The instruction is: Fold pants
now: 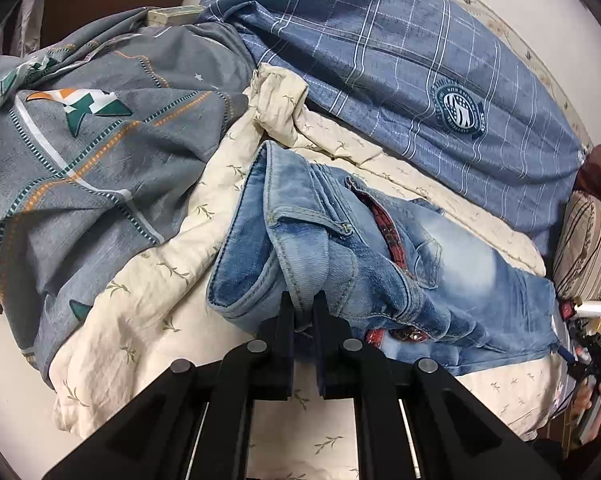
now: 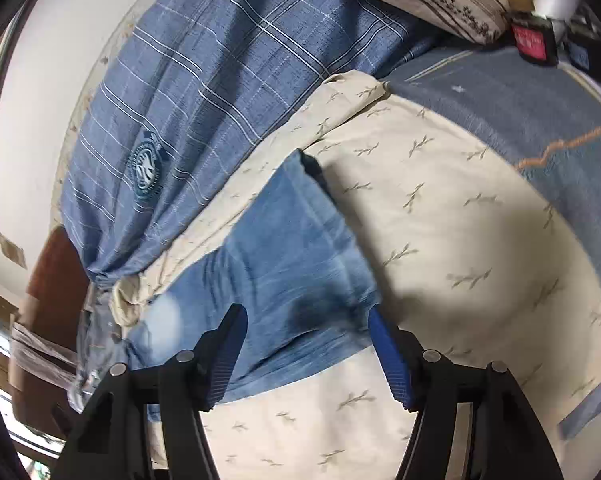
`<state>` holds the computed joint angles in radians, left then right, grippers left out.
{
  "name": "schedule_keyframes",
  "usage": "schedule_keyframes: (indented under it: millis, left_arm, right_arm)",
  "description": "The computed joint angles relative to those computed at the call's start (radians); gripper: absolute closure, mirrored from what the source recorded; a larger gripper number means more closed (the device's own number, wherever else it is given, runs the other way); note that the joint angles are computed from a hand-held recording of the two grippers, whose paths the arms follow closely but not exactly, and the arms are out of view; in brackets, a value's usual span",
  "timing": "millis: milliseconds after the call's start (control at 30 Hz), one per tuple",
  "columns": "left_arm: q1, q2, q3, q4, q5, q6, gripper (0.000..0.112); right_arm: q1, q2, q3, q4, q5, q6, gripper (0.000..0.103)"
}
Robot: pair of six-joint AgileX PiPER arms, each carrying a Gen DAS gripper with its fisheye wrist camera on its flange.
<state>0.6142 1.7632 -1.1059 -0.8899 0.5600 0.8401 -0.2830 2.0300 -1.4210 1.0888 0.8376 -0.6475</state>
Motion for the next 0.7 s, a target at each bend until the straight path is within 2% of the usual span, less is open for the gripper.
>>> schedule_keyframes:
  millis: [133, 233, 300, 433, 500, 533, 567, 633, 700]
  left_arm:
    - [-0.003, -0.025, 0.013, -0.009, -0.013, 0.013, 0.104]
    - [0.001, -0.032, 0.021, -0.022, -0.019, 0.027, 0.104]
    - [0.006, -0.027, 0.026, -0.031, -0.018, 0.030, 0.104]
    - [0.013, -0.017, 0.035, -0.032, -0.016, 0.018, 0.104]
    - [0.015, -0.013, 0.039, -0.039, -0.017, 0.023, 0.104]
    - [0.017, -0.007, 0.041, -0.044, -0.015, 0.030, 0.104]
    - [0.017, -0.004, 0.042, -0.043, -0.015, 0.030, 0.104]
    - [0.012, 0.002, 0.047, -0.010, -0.036, -0.008, 0.102]
    - [0.015, 0.008, 0.047, 0.040, -0.044, -0.084, 0.101]
  right_arm:
    - [-0.023, -0.037, 0.111, 0.179, 0.019, -0.088, 0.037]
    - [-0.010, 0.007, 0.093, 0.203, 0.059, -0.044, 0.037]
    - [0.022, 0.047, 0.070, 0.210, 0.021, 0.016, 0.037]
    - [0.051, 0.121, 0.062, 0.399, -0.025, -0.032, 0.039]
    - [0.067, 0.122, 0.068, 0.434, -0.076, -0.091, 0.051]
    - [0.082, 0.114, 0.066, 0.403, -0.125, -0.089, 0.066]
    - [0.093, 0.113, 0.057, 0.367, -0.154, -0.064, 0.075]
    - [0.107, 0.110, 0.033, 0.306, -0.185, -0.025, 0.082]
    - [0.139, 0.087, 0.021, 0.209, -0.253, 0.013, 0.086]
